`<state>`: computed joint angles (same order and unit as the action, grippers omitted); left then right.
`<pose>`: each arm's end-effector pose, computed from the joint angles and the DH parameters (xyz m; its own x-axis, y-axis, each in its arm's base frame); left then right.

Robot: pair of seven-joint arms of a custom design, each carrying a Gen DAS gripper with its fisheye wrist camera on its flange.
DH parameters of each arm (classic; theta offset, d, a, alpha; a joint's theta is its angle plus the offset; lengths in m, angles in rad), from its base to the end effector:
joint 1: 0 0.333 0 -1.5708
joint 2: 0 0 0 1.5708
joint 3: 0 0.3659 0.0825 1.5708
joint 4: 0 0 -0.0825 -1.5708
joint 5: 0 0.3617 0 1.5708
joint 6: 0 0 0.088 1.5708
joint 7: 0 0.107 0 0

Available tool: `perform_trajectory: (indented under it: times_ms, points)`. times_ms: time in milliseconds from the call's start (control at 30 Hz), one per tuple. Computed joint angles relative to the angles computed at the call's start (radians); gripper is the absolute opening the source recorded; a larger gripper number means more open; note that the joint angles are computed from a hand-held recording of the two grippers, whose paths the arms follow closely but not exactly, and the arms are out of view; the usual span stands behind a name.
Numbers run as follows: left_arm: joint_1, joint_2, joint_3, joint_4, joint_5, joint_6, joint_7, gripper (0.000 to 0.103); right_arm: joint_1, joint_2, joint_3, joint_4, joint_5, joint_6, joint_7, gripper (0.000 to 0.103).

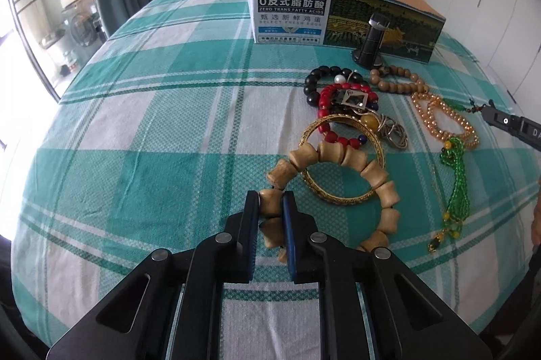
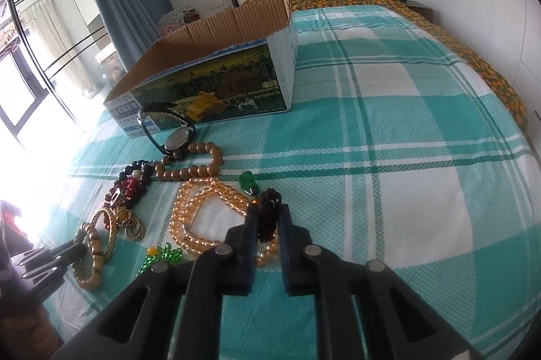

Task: Organize jewelry
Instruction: 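Grasp the wooden barrel-bead bracelet with the left tool while the right tool grasps a small dark beaded item, then carry both items over the cardboard box and open both tools to drop them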

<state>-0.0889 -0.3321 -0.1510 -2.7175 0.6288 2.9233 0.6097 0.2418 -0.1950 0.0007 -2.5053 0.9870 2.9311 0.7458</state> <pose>0.3688 -0.1305 0.4409 0.1235 -0.9917 0.0368 -0.8167 -0.1226 -0.5639 0.4471 0.0559 0.4682 0.2324 -0.9452 -0.2291 -0.7776 -0.0392 -0.6275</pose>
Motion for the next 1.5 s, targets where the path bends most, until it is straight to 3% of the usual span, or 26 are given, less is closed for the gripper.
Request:
perform_trajectory:
  times_ms: [167,367,733,1200,1500]
  points:
    - [-0.04,-0.081,0.065,-0.047,-0.059,0.059,0.061,0.012,-0.009,-0.097,0.003,-0.044,-0.048,0.008,0.029,0.011]
    - [-0.13,-0.179,0.15,-0.068,-0.171,0.057,0.161,0.012,-0.005,-0.2,-0.001,-0.091,-0.08,-0.009,0.063,0.011]
    - [-0.176,-0.29,0.17,-0.011,-0.259,-0.013,0.264,0.012,-0.003,-0.321,0.008,-0.11,-0.155,-0.075,0.118,0.011]
    - [-0.18,-0.183,0.153,0.134,-0.295,-0.049,0.345,0.012,0.03,-0.262,0.012,-0.023,-0.174,-0.11,0.127,0.011]
    - [-0.209,-0.001,0.207,0.355,-0.417,-0.039,0.499,0.012,0.051,-0.092,-0.002,0.195,-0.141,-0.117,0.071,0.011]
